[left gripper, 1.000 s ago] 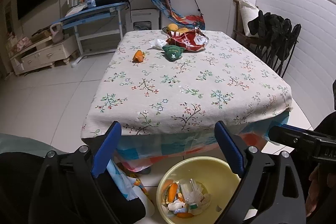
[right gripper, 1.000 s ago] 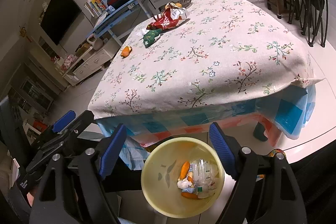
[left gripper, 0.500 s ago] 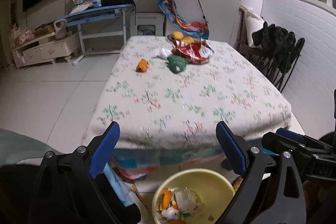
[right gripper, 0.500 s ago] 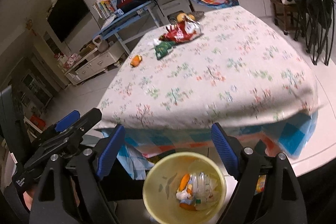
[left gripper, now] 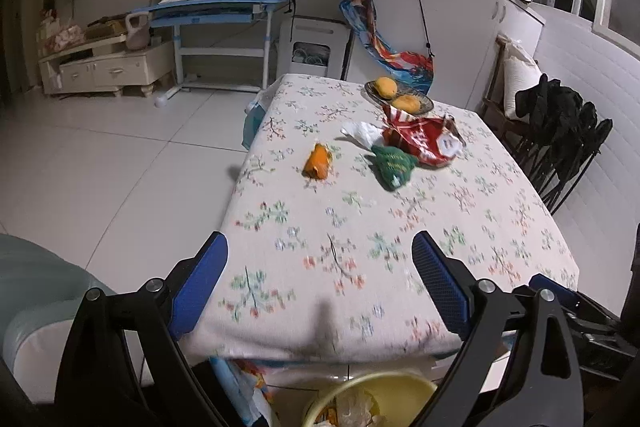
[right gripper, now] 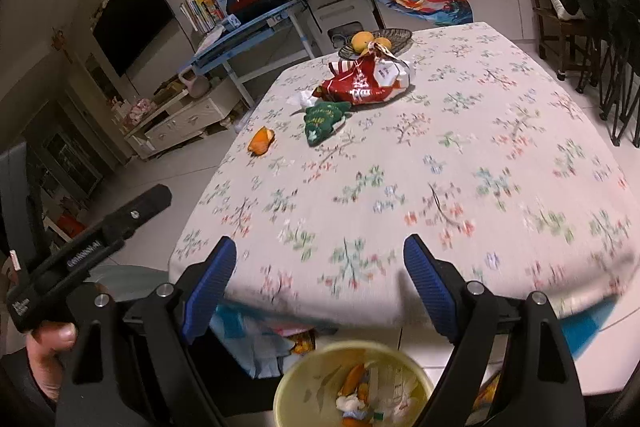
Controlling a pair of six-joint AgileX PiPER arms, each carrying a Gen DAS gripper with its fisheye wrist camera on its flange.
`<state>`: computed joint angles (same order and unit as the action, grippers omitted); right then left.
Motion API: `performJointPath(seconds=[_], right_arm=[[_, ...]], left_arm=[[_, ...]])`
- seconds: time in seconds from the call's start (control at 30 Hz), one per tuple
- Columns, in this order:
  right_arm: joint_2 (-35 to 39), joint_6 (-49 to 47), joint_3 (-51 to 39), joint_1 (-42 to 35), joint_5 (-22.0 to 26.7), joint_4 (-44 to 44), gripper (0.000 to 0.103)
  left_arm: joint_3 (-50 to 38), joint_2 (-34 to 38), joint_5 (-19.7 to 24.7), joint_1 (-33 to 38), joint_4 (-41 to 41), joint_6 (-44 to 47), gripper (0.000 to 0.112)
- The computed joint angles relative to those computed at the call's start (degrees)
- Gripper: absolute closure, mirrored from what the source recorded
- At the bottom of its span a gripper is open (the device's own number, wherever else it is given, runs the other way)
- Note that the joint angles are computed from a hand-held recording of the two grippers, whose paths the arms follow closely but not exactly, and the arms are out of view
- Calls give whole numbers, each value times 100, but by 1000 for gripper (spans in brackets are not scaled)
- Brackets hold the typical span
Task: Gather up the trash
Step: 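Move both tools back over the table toward the green plush and peel, then grasp the green plush toy with the right tool while the left tool grasps an orange peel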
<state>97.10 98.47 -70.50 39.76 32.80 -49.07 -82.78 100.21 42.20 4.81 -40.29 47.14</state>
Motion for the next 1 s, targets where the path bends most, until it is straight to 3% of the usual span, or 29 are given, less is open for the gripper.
performJointPath(seconds=[0.37,0.63,0.9,1.0], right_arm=[[1453,-2245,-1966,-915,-82,1513,21],[2871,-3808,-4191,-1365,730,2693,21],[3836,-4572,-5775,-1573,1642,3184,43],[3891,-4843,-5915,-1658,1696,3361,60]], left_arm=[[-2228,1479,532,-229,938,-1524,22],[-3643,2380,1096,-370,1404,-2214,22],[-4746,3039,1522,-597,1866,-2441,22],[-5419,3433,1853,-686,2032,-2534,22]])
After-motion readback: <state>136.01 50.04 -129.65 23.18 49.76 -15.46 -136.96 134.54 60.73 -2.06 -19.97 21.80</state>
